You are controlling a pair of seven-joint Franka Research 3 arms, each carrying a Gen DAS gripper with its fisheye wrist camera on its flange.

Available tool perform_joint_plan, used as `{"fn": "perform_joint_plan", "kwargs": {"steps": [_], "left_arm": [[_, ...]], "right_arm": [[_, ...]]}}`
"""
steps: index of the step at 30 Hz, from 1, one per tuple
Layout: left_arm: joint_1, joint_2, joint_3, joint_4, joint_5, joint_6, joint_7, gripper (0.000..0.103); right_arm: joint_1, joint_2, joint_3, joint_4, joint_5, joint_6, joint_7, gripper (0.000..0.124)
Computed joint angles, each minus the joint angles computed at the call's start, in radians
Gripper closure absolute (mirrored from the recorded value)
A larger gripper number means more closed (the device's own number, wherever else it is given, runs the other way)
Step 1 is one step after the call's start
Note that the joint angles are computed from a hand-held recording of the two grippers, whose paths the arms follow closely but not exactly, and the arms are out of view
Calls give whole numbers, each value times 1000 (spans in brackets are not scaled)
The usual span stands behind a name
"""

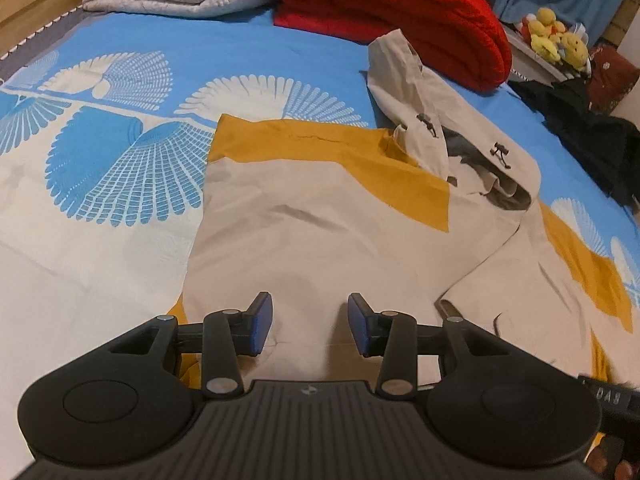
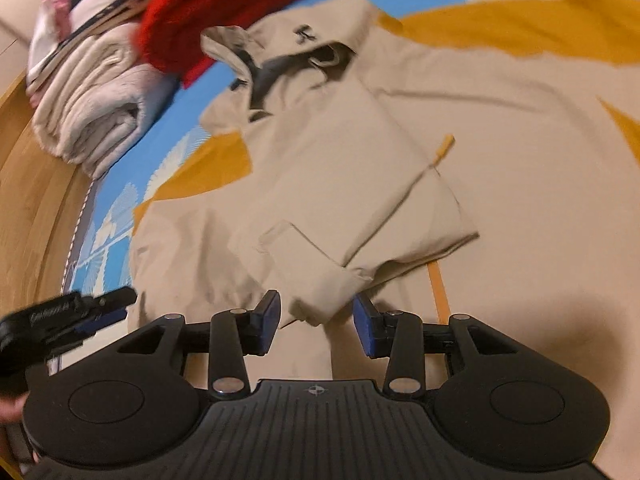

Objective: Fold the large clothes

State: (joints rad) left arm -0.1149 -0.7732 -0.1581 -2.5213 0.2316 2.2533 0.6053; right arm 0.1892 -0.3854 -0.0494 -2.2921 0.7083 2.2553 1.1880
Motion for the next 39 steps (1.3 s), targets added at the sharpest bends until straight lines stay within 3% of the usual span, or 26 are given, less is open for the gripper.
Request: {"fn": "perform_joint_plan", "kwargs": {"steps": [2, 5, 8, 10, 12, 15, 16, 18, 19, 21, 23, 25, 27, 31, 37, 39], "left_arm": [[0, 4, -4, 1, 6, -5, 5, 57], [0, 7, -7, 3, 14, -8, 8, 57], [2, 6, -11, 6, 23, -9, 8, 57], [3, 8, -17, 10, 32, -14, 8, 57], [1, 12, -20, 14, 37, -18, 7, 57], [-5, 20, -20, 15, 36, -19, 7, 57], [-6, 24, -20, 16, 35, -18, 6, 57], [-8, 31, -19, 18, 32, -16, 3, 57], [-8, 34, -20, 19, 32, -16, 2, 57], [-9, 41, -19, 21, 33, -18, 3, 57], [-9, 47, -19, 22, 34, -18, 3, 54], [-7, 51, -19, 22, 35, -21, 1, 50], [-7, 53, -14, 21, 31, -22, 0, 50], [-2, 57, -8, 24, 25, -22, -5, 49], [3, 72, -7, 34, 21, -19, -12, 47], [3, 76, -5, 36, 20, -16, -10, 47]], "right_arm": [[-2, 9, 2, 0, 10, 9, 25, 88], [11, 0, -12, -14, 76, 46, 1, 117], [42, -42, -57, -34, 239, 98, -111, 119], [72, -94, -86, -57, 410, 197, -254, 121], [100, -144, -102, -71, 599, 360, -439, 121], [94, -148, -82, -41, 792, 597, -614, 124], [89, -132, -70, -27, 789, 676, -622, 124], [-23, -87, 12, -28, 599, 748, -427, 121], [-87, -72, 45, -40, 436, 727, -258, 121], [-164, -46, 56, -35, 284, 591, -77, 118], [-179, -13, 33, -12, 183, 437, 18, 100], [-166, 15, 9, 5, 126, 343, 63, 90], [-151, 44, -10, 26, 85, 281, 117, 89], [-121, 103, -36, 71, 57, 217, 193, 87], [-110, 200, -34, 141, 45, 185, 238, 87], [-108, 200, -30, 138, 48, 199, 226, 99]]}}
